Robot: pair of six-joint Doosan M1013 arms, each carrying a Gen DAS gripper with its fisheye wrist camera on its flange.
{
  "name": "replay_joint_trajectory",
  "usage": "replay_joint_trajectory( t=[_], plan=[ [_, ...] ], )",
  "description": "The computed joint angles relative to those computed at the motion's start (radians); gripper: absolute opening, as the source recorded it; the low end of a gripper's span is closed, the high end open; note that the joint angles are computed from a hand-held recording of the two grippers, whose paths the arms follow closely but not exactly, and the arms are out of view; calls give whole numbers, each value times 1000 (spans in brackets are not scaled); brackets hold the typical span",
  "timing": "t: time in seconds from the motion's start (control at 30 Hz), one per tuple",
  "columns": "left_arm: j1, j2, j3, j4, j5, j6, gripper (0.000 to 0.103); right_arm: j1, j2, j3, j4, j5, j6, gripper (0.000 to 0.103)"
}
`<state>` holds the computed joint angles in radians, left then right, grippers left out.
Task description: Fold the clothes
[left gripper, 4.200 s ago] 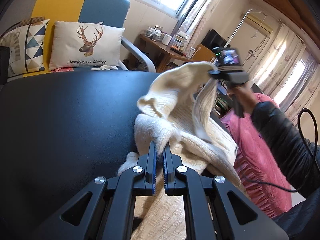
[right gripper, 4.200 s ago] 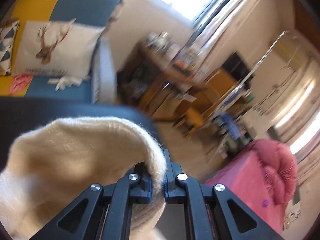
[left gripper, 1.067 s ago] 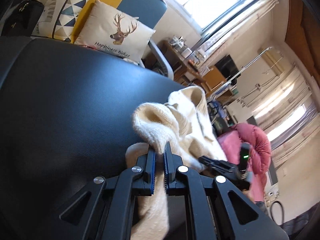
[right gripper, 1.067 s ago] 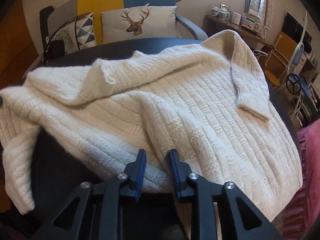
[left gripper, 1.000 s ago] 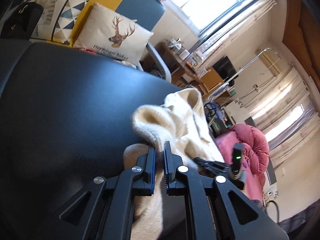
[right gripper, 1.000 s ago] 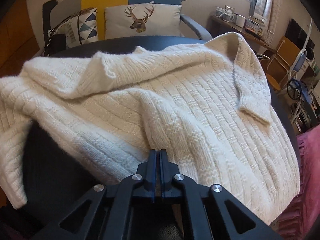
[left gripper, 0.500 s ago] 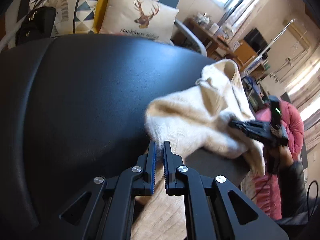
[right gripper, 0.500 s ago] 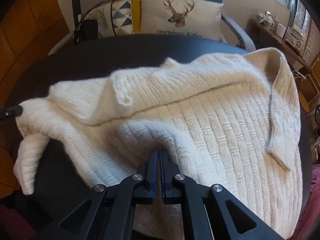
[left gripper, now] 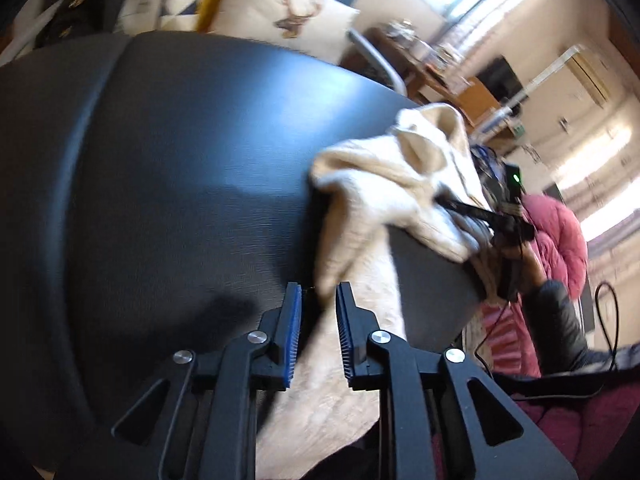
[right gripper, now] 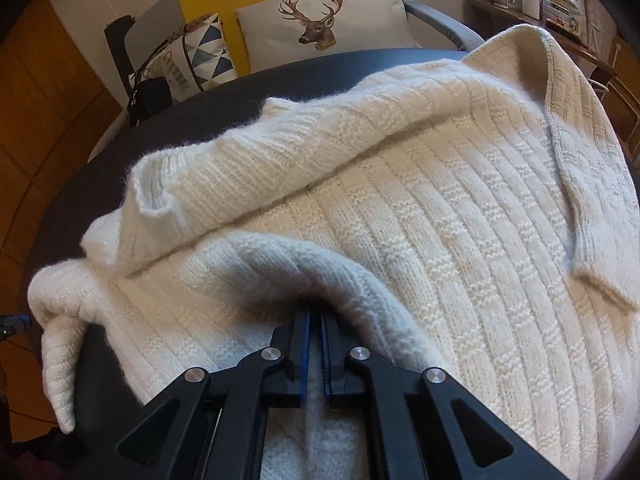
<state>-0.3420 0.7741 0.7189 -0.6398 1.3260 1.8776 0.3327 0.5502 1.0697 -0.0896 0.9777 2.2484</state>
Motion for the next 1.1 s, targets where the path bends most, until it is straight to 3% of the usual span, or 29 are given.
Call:
replay_joint_trajectory(
  t=[0.1, 0.2, 0.4, 0.6, 0.73, 0.77, 0.9, 1.1],
  plan=[
    [-24, 18, -26, 18, 7, 32, 22, 4, -4, 9, -20, -6, 5, 3],
    [-38, 55, -80, 67, 31, -19, 22, 6, -8, 18, -36, -12, 9, 3],
    [-17, 67, -91, 64, 38, -90, 22, 14, -8, 10, -37, -14, 19, 3],
    [-19, 125, -175, 8, 163, -54, 22, 12, -15, 19, -22, -32, 23, 3],
    [-27, 160, -223, -28, 179, -80, 21, 17, -16, 21, -40, -35, 34, 3],
    [-30, 155, -218, -16, 162, -73, 7, 18, -15, 20, -43, -35, 34, 3],
    [-37, 120, -195, 70, 140, -32, 5, 19, -12, 19, -51, -43, 34, 3],
    [-32, 7, -141, 185, 90, 162, 5, 18, -16, 30, -54, -69, 41, 3]
  ],
)
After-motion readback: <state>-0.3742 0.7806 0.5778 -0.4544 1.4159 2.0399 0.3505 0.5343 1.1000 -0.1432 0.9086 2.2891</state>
